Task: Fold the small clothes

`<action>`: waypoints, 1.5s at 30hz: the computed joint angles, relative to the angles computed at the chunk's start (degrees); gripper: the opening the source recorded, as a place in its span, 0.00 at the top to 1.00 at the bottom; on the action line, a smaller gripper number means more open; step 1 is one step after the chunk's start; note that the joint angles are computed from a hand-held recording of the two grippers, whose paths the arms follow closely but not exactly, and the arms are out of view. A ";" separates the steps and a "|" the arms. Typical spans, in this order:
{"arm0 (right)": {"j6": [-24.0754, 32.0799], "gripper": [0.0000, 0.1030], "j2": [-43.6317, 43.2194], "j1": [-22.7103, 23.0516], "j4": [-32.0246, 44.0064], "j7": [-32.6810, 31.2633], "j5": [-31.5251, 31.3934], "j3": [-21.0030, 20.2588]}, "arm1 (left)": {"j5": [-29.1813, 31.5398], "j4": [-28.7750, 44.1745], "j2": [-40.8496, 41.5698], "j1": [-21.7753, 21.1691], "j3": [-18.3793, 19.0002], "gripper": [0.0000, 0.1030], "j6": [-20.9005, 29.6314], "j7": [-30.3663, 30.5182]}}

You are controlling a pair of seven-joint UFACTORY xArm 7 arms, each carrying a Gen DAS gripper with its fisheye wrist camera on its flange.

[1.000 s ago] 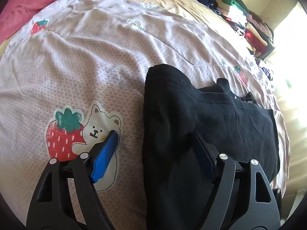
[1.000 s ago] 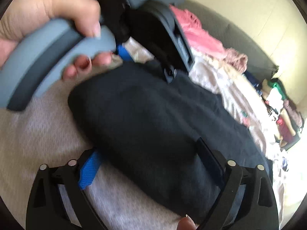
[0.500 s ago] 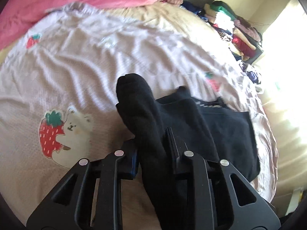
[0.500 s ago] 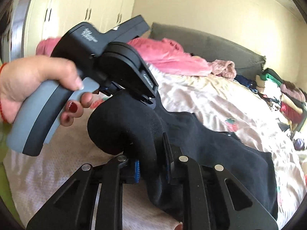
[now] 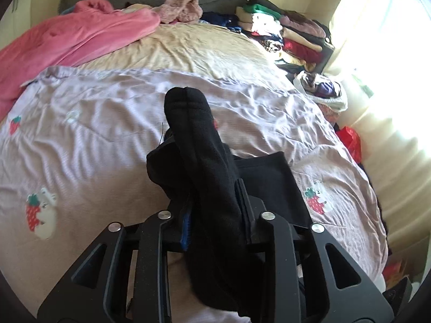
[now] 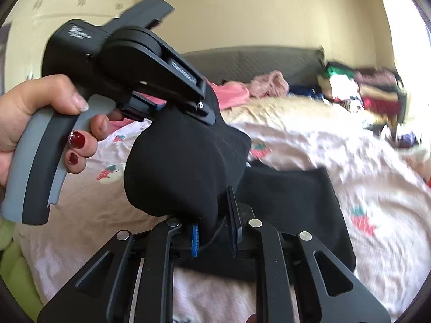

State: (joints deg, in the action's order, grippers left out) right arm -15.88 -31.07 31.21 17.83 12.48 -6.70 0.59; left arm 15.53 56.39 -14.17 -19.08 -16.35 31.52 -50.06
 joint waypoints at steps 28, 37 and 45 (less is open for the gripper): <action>36.89 0.25 -3.37 34.34 17.77 -14.01 19.17 -50.34 | 11.14 -15.37 -2.67 2.16 -5.62 0.49 -9.60 -13.79; 41.52 0.71 9.24 40.84 27.24 -20.24 28.02 -52.68 | 11.54 -15.33 -2.95 1.23 -5.15 0.49 -9.35 -13.81; 37.35 0.90 6.42 29.65 25.56 -29.33 22.10 -42.11 | 3.72 -15.22 -2.58 -2.67 -2.94 0.48 -11.31 -9.72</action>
